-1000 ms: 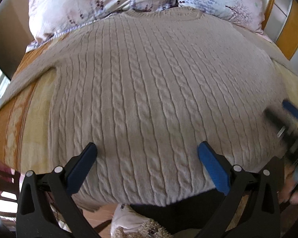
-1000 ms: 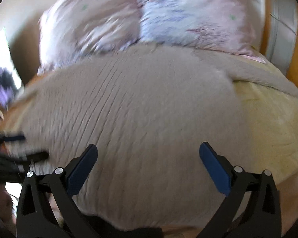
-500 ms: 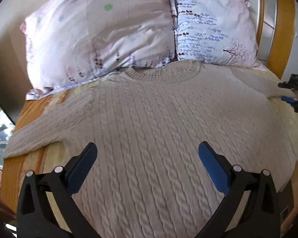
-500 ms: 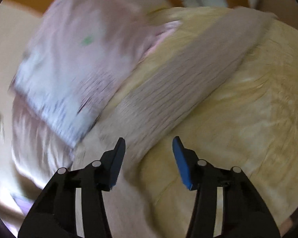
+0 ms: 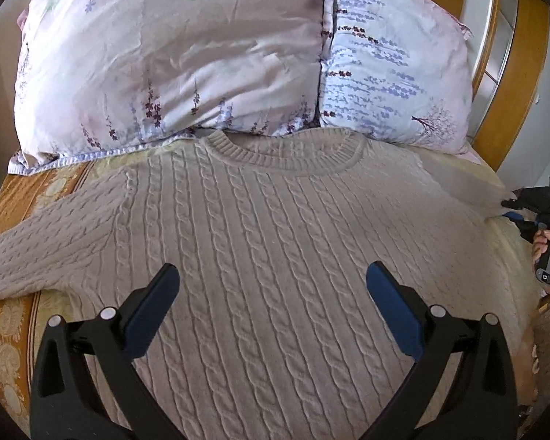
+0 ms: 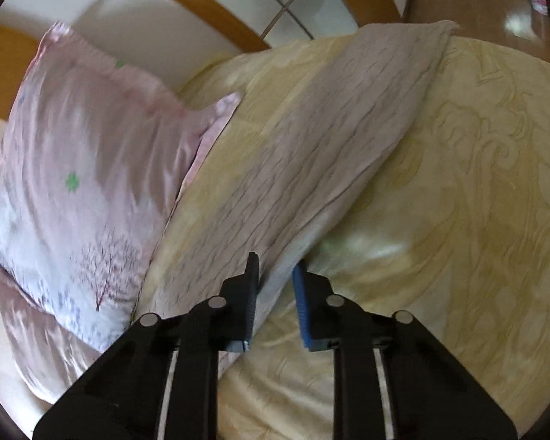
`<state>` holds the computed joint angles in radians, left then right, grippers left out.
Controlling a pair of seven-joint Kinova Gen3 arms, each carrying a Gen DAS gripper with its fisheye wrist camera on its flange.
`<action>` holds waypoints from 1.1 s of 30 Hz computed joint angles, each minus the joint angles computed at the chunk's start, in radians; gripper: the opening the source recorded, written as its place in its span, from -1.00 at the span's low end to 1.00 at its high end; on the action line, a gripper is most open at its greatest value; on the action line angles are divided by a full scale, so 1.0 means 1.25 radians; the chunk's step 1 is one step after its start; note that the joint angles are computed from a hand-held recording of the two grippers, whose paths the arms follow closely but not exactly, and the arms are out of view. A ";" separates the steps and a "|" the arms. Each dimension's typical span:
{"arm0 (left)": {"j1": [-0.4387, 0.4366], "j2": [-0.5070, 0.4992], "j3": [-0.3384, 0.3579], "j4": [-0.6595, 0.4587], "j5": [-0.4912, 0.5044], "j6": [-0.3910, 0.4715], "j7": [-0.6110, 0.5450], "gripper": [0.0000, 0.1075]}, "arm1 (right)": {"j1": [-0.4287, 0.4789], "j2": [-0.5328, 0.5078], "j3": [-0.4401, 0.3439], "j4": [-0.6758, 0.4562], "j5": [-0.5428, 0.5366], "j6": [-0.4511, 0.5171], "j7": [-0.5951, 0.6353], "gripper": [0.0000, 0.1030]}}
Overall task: Fold small clothes
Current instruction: 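Grasp the beige sweater's sleeve cuff with the right tool, then fold the held sleeve across the sweater body with the right tool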
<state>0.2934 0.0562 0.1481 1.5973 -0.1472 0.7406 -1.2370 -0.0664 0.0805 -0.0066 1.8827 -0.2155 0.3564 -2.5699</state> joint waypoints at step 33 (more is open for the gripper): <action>-0.153 0.002 -0.038 0.049 0.509 -0.063 -0.304 0.88 | 0.213 0.103 -0.682 -0.167 0.409 -0.048 -0.011 -0.80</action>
